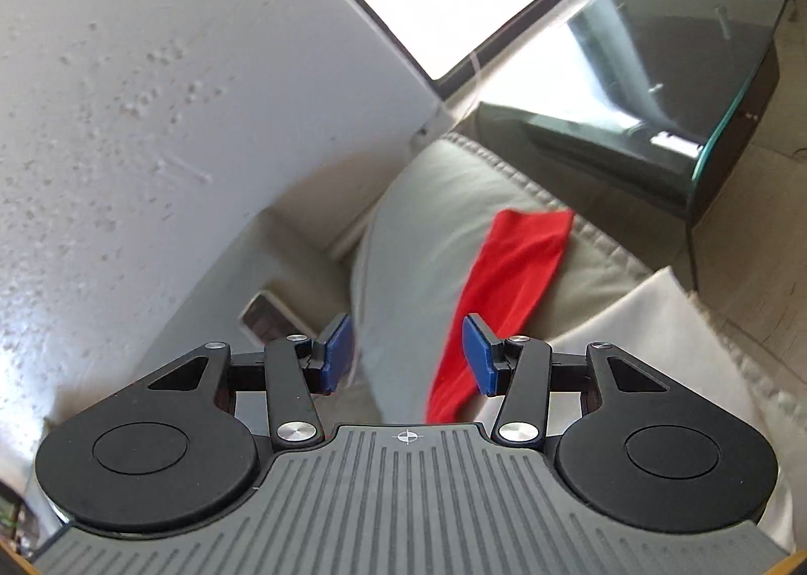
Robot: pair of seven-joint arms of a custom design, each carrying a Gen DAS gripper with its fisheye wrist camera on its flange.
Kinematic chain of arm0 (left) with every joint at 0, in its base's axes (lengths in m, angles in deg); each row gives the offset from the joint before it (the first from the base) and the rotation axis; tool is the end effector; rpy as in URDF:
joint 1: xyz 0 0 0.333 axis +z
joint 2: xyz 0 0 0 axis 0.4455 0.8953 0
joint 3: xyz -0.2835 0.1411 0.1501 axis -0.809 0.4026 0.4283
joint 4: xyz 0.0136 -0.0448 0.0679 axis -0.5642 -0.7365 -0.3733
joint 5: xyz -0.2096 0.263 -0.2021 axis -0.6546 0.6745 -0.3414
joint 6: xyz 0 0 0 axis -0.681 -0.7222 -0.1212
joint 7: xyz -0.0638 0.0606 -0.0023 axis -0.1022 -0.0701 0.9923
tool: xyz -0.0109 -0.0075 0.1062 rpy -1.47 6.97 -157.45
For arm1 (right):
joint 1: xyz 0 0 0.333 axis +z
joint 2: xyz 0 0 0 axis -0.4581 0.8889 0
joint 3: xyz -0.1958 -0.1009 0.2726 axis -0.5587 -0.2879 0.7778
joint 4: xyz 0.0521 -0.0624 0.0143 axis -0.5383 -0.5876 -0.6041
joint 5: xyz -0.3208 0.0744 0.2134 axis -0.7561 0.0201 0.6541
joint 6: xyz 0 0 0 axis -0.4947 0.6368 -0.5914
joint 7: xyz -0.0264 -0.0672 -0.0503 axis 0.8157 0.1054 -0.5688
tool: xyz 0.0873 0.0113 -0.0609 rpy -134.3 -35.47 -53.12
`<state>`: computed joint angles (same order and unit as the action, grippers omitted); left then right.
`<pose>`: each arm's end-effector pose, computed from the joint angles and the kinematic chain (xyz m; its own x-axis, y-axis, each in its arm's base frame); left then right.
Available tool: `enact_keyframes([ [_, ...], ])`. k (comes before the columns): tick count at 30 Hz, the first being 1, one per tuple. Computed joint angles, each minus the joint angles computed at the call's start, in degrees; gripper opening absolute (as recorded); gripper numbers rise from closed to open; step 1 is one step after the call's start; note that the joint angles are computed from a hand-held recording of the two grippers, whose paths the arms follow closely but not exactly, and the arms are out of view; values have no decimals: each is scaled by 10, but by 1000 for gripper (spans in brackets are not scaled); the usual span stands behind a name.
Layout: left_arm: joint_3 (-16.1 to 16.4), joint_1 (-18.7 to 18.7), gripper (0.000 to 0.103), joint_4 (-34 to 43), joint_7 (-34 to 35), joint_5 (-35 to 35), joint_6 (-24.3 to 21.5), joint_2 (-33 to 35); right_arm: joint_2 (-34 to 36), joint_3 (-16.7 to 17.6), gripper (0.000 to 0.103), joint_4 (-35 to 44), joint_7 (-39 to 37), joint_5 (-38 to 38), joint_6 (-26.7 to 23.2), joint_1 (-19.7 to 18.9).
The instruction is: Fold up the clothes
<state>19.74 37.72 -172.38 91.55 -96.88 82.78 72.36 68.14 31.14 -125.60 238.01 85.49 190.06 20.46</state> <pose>0.5696 0.0995 0.3951 -0.0413 -0.8878 0.4585 -0.7317 -0.2856 -0.6189 0.6932 0.1408 0.4763 -0.4393 -0.6656 -0.6033 -0.3195 0.7434 -0.5876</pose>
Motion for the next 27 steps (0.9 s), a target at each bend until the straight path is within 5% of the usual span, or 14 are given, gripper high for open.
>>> enact_keyframes([
  [4,-14,-10,73,30,-19,21,-1,40,50,79,49,79,-3,2,-69,-115],
  [9,-30,-5,73,57,-88,86,-5,81,94,173,43,133,9,15,-76,-225],
  [17,-61,18,73,64,-139,144,25,102,165,197,36,198,70,9,-60,-273],
  [20,-71,27,73,60,-134,140,31,99,176,203,17,203,62,18,-25,-277],
  [22,-73,31,73,56,-137,137,31,95,182,159,7,210,54,7,-48,-244],
  [27,-70,42,73,34,-103,86,22,69,187,-9,7,195,66,-108,-80,-108],
])
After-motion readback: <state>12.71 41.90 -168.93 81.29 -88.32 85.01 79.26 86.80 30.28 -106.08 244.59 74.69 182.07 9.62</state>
